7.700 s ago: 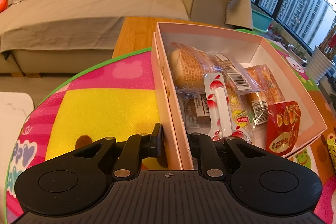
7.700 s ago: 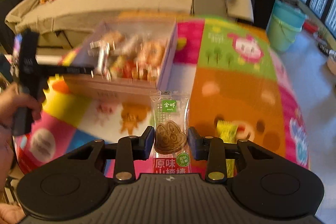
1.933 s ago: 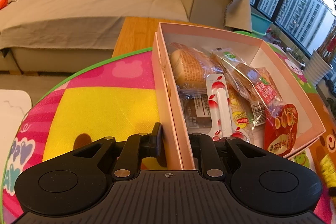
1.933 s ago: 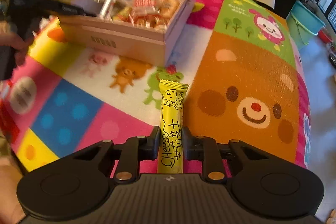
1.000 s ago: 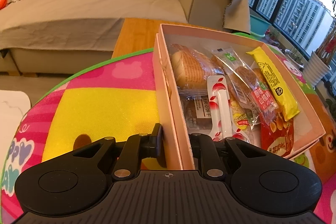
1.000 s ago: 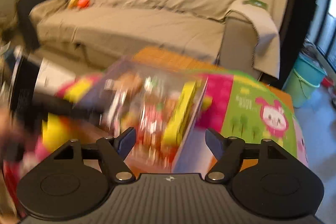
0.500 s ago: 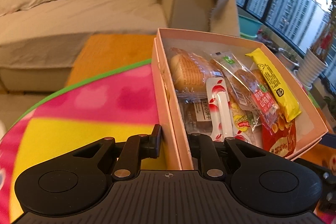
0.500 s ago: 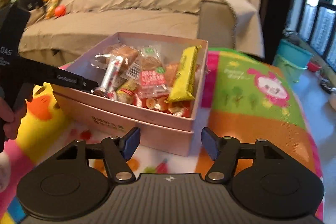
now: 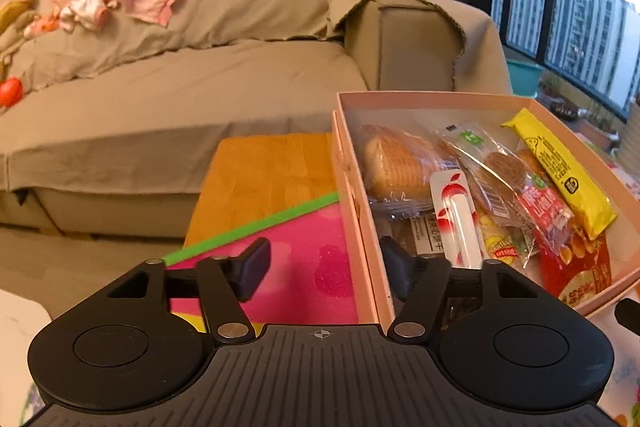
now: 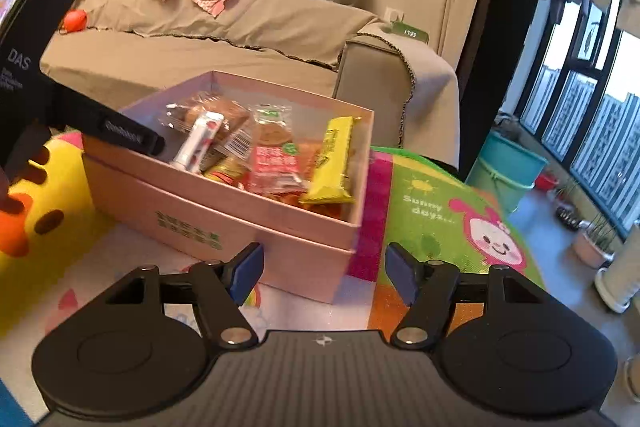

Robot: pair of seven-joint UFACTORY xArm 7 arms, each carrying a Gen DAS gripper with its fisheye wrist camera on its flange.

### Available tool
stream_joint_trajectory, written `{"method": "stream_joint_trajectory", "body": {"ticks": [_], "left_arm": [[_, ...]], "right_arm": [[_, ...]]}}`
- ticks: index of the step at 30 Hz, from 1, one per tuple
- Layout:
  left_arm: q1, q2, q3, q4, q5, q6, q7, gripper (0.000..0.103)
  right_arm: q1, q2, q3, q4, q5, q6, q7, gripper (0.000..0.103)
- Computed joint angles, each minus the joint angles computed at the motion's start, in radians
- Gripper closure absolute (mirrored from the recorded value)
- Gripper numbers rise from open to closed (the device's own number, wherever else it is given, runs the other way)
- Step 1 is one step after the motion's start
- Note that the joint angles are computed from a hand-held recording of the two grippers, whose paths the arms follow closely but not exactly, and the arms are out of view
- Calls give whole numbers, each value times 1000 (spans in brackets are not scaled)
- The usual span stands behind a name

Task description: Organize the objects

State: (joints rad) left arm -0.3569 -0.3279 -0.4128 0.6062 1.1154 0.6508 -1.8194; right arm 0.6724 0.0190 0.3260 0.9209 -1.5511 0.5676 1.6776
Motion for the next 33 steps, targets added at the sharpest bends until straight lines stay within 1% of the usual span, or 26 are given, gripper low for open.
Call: {"method": "stream_joint_trajectory", "body": {"ticks": [2, 3, 4, 5, 7, 8, 10, 12, 13, 15, 16, 18, 19, 21, 22, 23, 24, 27, 28, 30, 33], "left_arm": [[2, -8, 35, -12, -41, -75, -5, 33], [8, -17, 40, -18, -57, -99, -11, 35], [13, -36, 31, -26, -63, -102, -17, 35], [18, -55, 9, -30, -58, -83, -15, 35], [-2, -118, -62, -38, -62, 20, 18, 35], [-23, -150, -87, -44, -84, 58, 36, 35], [-62, -220, -130, -65, -125, 86, 44, 35], [-97, -274, -216, -75, -178, 146, 12, 35], [-107, -277, -264, -70, -206, 186, -7, 35], [-121, -250, -351, -46, -254, 258, -49, 35], [-122, -213, -400, -24, -270, 302, -76, 35], [-125, -136, -457, 11, -267, 369, -120, 35], [-132, -97, -463, 23, -273, 378, -138, 35], [-162, -59, -431, 20, -284, 329, -172, 35], [-184, -28, -406, 27, -277, 322, -186, 34], [-173, -2, -423, 50, -270, 356, -174, 34], [-182, 19, -422, 64, -263, 376, -175, 35], [-204, 45, -390, 73, -244, 384, -217, 33], [-214, 55, -382, 78, -236, 393, -217, 33], [-234, 67, -360, 80, -226, 403, -226, 33], [-284, 64, -338, 73, -235, 421, -251, 33]], "right_arm": [[7, 1, 5, -3, 13, 25, 5, 35], [9, -2, 7, -6, 25, 36, 7, 35], [8, -8, 5, -12, 29, 38, 13, 35], [7, -17, 5, -19, 29, 33, 22, 34], [-3, -43, 2, -33, 31, 11, 23, 32], [-6, -56, 4, -41, 44, 4, 12, 30], [-16, -94, 7, -68, 78, -42, -17, 24], [-33, -144, 8, -114, 116, -118, -30, 13], [-38, -171, 16, -143, 134, -145, -19, 12], [-44, -222, 41, -198, 193, -167, -5, 0], [-46, -243, 59, -222, 214, -170, 14, 0], [-51, -278, 101, -263, 251, -155, 67, 0], [-53, -288, 121, -277, 271, -145, 82, 0], [-63, -294, 160, -295, 285, -120, 123, 0], [-64, -284, 175, -294, 302, -95, 130, 0], [-65, -279, 182, -293, 312, -82, 133, 0], [-69, -265, 185, -286, 307, -77, 136, 0], [-69, -206, 180, -248, 295, -37, 129, 0], [-65, -191, 176, -240, 275, -25, 147, 0], [-54, -179, 153, -232, 257, -32, 170, 0], [-39, -169, 137, -230, 224, -24, 232, 0]]}}
